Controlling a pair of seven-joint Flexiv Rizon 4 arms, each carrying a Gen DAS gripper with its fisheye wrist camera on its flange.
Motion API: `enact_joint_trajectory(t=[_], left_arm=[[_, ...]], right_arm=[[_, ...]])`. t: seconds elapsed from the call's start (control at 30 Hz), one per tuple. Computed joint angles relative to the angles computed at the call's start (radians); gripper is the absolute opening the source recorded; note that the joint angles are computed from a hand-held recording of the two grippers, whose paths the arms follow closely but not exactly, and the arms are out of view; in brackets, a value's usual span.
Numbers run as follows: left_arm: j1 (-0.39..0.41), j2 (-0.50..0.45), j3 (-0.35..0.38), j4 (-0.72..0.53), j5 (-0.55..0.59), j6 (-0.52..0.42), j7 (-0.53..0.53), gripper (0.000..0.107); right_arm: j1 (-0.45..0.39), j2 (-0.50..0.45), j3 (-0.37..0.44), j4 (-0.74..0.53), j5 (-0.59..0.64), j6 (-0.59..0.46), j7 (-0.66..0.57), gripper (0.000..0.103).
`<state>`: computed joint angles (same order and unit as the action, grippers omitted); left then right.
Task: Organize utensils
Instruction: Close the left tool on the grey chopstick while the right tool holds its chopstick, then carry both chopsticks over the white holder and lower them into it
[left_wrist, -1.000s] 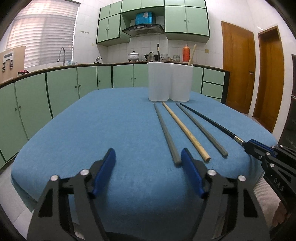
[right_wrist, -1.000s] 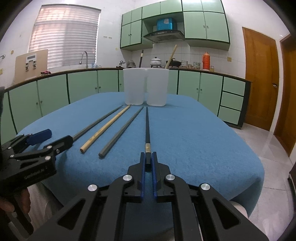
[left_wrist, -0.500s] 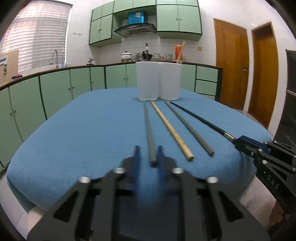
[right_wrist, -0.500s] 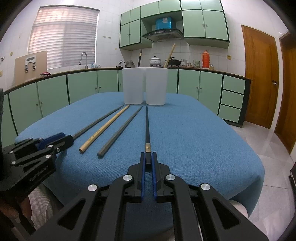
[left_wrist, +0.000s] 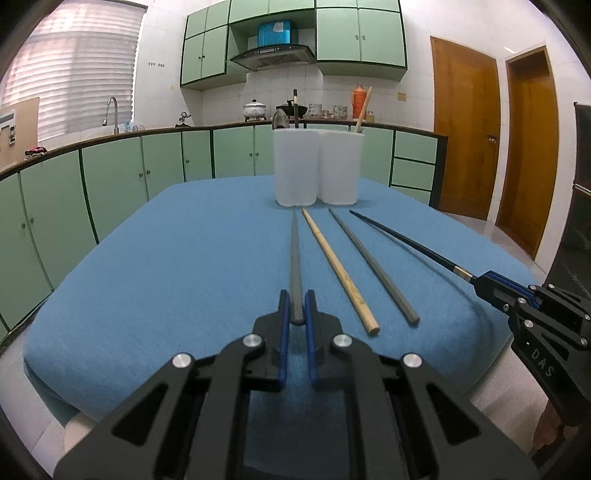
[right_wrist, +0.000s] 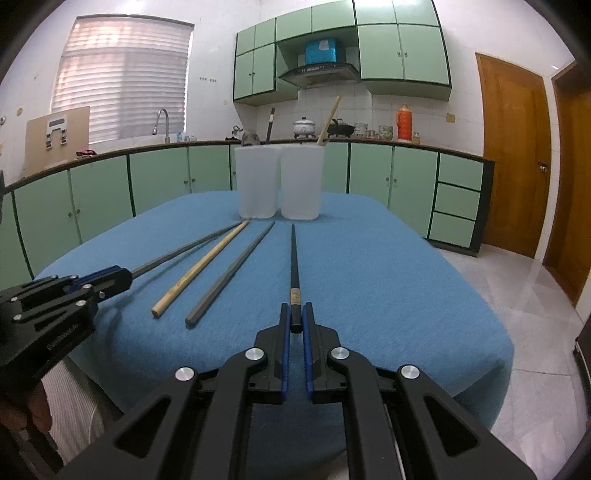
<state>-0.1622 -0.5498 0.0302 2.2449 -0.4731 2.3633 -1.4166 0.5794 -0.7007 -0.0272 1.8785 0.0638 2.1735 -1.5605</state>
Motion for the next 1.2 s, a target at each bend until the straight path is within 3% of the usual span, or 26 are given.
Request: enact_joint_trajectory(t=[0.4, 0.63, 0.77, 1.03, 1.2], left_arm=[[0.008, 0.082, 0.007, 0.012, 0.007, 0.064, 0.02, 0.007], [0.033, 0.12, -0.001, -0.019, 0.029, 0.052, 0.046, 0.006], [0.054, 0.138, -0.004, -0.054, 0.055, 0.027, 0.063, 0.006], [0.103, 0.167, -0.006, -0.163, 0.103, -0.108, 0.097, 0.006], [0.139, 0.171, -0.014, -0.234, 0.147, -0.201, 0.097, 0.006]], right_arm=[[-0.073, 0.049, 0.047, -0.014, -0.065, 0.053, 0.016, 0.007], [-0.124, 0.078, 0.076, -0.053, -0.151, 0.042, 0.047, 0.007], [-0.207, 0.083, 0.134, -0.101, -0.286, -0.009, 0.128, 0.007], [-0.372, 0.052, 0.263, -0.244, -0.588, -0.156, 0.313, 0.007], [-0.488, 0.001, 0.406, -0.348, -0.767, -0.277, 0.389, 0.007]])
